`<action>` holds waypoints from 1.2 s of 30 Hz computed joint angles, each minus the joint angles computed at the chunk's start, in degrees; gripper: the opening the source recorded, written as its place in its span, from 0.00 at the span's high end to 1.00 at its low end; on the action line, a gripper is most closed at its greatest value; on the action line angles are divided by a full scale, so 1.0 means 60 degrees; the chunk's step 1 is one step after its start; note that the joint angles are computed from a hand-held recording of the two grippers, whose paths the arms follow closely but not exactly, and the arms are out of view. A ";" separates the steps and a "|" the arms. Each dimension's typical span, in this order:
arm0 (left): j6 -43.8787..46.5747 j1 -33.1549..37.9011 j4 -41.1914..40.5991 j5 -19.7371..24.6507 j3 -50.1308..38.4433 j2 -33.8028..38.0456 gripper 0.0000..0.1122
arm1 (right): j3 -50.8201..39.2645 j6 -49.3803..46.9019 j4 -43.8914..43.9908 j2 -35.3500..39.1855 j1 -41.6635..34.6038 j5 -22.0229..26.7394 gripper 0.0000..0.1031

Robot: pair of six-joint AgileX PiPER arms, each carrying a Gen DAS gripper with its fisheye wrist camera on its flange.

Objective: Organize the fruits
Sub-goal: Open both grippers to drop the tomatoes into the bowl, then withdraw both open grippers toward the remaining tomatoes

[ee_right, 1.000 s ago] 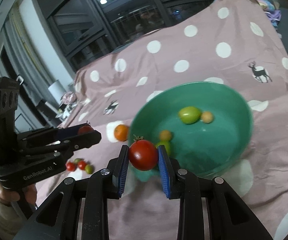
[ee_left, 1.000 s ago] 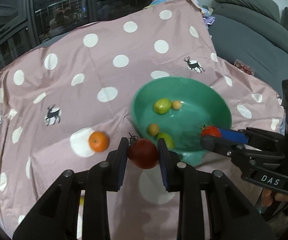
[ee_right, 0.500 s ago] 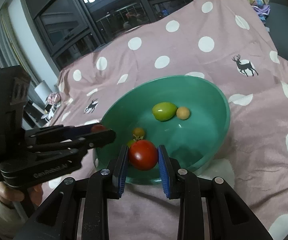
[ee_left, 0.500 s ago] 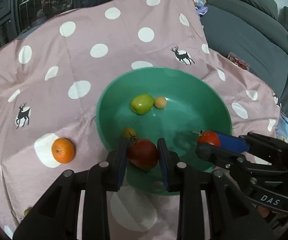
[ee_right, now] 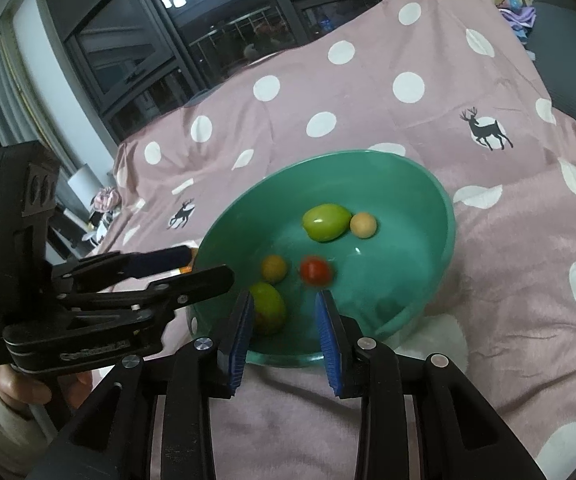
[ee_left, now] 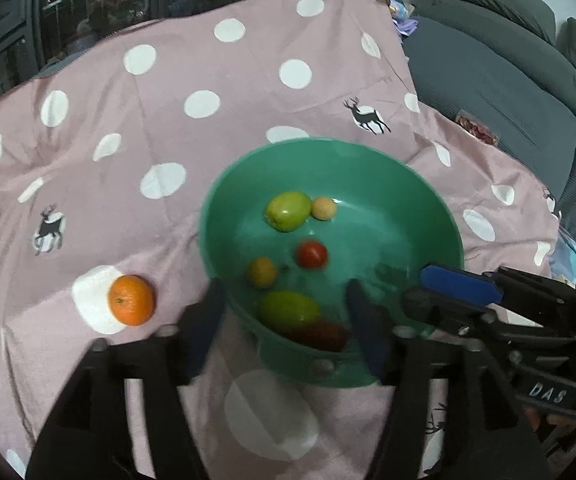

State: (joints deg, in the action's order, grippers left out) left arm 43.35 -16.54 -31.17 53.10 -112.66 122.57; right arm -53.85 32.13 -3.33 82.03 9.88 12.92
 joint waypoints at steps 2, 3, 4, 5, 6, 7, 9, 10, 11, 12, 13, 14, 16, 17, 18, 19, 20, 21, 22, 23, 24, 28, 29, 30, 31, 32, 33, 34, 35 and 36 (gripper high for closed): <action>0.0173 0.0206 -0.0151 -0.0068 0.0285 -0.0227 0.32 | 0.0210 -0.0356 0.0485 -0.0174 -0.0081 -0.0173 0.68; 0.0222 0.0307 -0.0161 -0.0147 0.0462 -0.0348 0.30 | 0.0341 -0.0626 0.0824 -0.0276 -0.0124 -0.0281 0.67; 0.0236 0.0428 -0.0141 -0.0265 0.0679 -0.0492 0.26 | 0.0508 -0.0964 0.1236 -0.0416 -0.0163 -0.0412 0.67; 0.0291 0.0593 -0.0180 -0.0350 0.0919 -0.0646 0.23 | 0.0638 -0.1116 0.1442 -0.0525 -0.0165 -0.0504 0.66; 0.0354 0.0748 -0.0231 -0.0359 0.1083 -0.0753 0.23 | 0.0751 -0.1112 0.1489 -0.0633 -0.0146 -0.0579 0.65; 0.0399 0.0922 -0.0251 -0.0371 0.1271 -0.0871 0.23 | 0.0863 -0.1056 0.1472 -0.0742 -0.0115 -0.0656 0.64; 0.0477 0.1321 -0.0288 -0.0452 0.1740 -0.1147 0.21 | 0.1000 -0.0337 0.0812 -0.0926 0.0034 -0.0675 0.61; 0.0465 0.1527 -0.0267 -0.0478 0.1921 -0.1256 0.18 | 0.1005 -0.0266 0.0760 -0.0959 0.0055 -0.0629 0.61; 0.0411 0.1738 -0.0212 -0.0566 0.2164 -0.1401 0.15 | 0.1015 0.0047 0.0496 -0.1003 0.0133 -0.0580 0.61; 0.0432 0.1997 -0.0225 -0.0627 0.2416 -0.1559 0.14 | 0.1037 0.0182 0.0404 -0.1048 0.0206 -0.0547 0.61; 0.0478 0.2206 -0.0273 -0.0640 0.2585 -0.1665 0.14 | 0.1051 0.0375 0.0246 -0.1090 0.0302 -0.0515 0.61; 0.0530 0.2494 -0.0332 -0.0669 0.2848 -0.1837 0.13 | 0.1082 0.0545 0.0105 -0.1140 0.0397 -0.0493 0.60; 0.0566 0.2972 -0.0363 -0.0725 0.3249 -0.2108 0.10 | 0.1088 0.1078 -0.0376 -0.1195 0.0675 -0.0420 0.60; 0.0595 0.3228 -0.0379 -0.0765 0.3480 -0.2269 0.09 | 0.1074 0.1387 -0.0667 -0.1210 0.0818 -0.0376 0.60; 0.0629 0.3434 -0.0403 -0.0790 0.3679 -0.2407 0.09 | 0.1029 0.1535 -0.0804 -0.1204 0.0957 -0.0321 0.58; 0.0684 0.3660 -0.0431 -0.0770 0.3838 -0.2517 0.09 | 0.0980 0.1646 -0.0903 -0.1193 0.1118 -0.0259 0.56; 0.0752 0.3880 -0.0481 -0.0772 0.4039 -0.2652 0.09 | 0.0886 0.1930 -0.1174 -0.1154 0.1311 -0.0173 0.50; 0.0825 0.4066 -0.0557 -0.0775 0.4191 -0.2755 0.09 | 0.0826 0.2539 -0.1750 -0.1137 0.1528 -0.0086 0.46; 0.0933 0.4269 -0.0663 -0.0746 0.4331 -0.2852 0.09 | 0.0684 0.2872 -0.2098 -0.1080 0.1771 0.0017 0.45; 0.1048 0.4481 -0.0793 -0.0684 0.4457 -0.2931 0.09 | 0.0606 0.2889 -0.2146 -0.1053 0.1936 0.0069 0.44; 0.1072 0.4630 -0.0873 -0.0625 0.4519 -0.2968 0.09 | 0.0480 0.2921 -0.2215 -0.0984 0.2117 0.0152 0.43; 0.0792 0.5100 -0.1057 -0.0302 0.4611 -0.2914 0.09 | -0.0069 0.3285 -0.2773 -0.0601 0.2887 0.0507 0.39; 0.0780 0.5193 -0.1104 -0.0241 0.4655 -0.2908 0.09 | -0.0171 0.3245 -0.2747 -0.0498 0.3027 0.0575 0.39; 0.0762 0.5273 -0.1184 -0.0166 0.4714 -0.2910 0.09 | -0.0317 0.3055 -0.2572 -0.0354 0.3132 0.0669 0.39; 0.0763 0.5383 -0.1365 -0.0007 0.4737 -0.2874 0.09 | -0.0481 0.2892 -0.2420 -0.0206 0.3239 0.0798 0.39; 0.0735 0.5437 -0.1488 0.0157 0.4663 -0.2824 0.09 | -0.0639 0.2692 -0.2250 -0.0070 0.3338 0.0930 0.39; 0.0781 0.5540 -0.1658 0.0268 0.4681 -0.2821 0.09 | -0.0778 0.2607 -0.2194 0.0049 0.3449 0.1055 0.39; 0.0793 0.5611 -0.1796 0.0299 0.4719 -0.2821 0.09 | -0.0943 0.2554 -0.2180 0.0174 0.3579 0.1203 0.39; 0.0799 0.5682 -0.1919 0.0271 0.4773 -0.2822 0.09 | -0.1055 0.2521 -0.2180 0.0248 0.3667 0.1305 0.39; 0.0729 0.5722 -0.1962 0.0226 0.4778 -0.2791 0.09 | -0.1180 0.2516 -0.2203 0.0329 0.3762 0.1412 0.39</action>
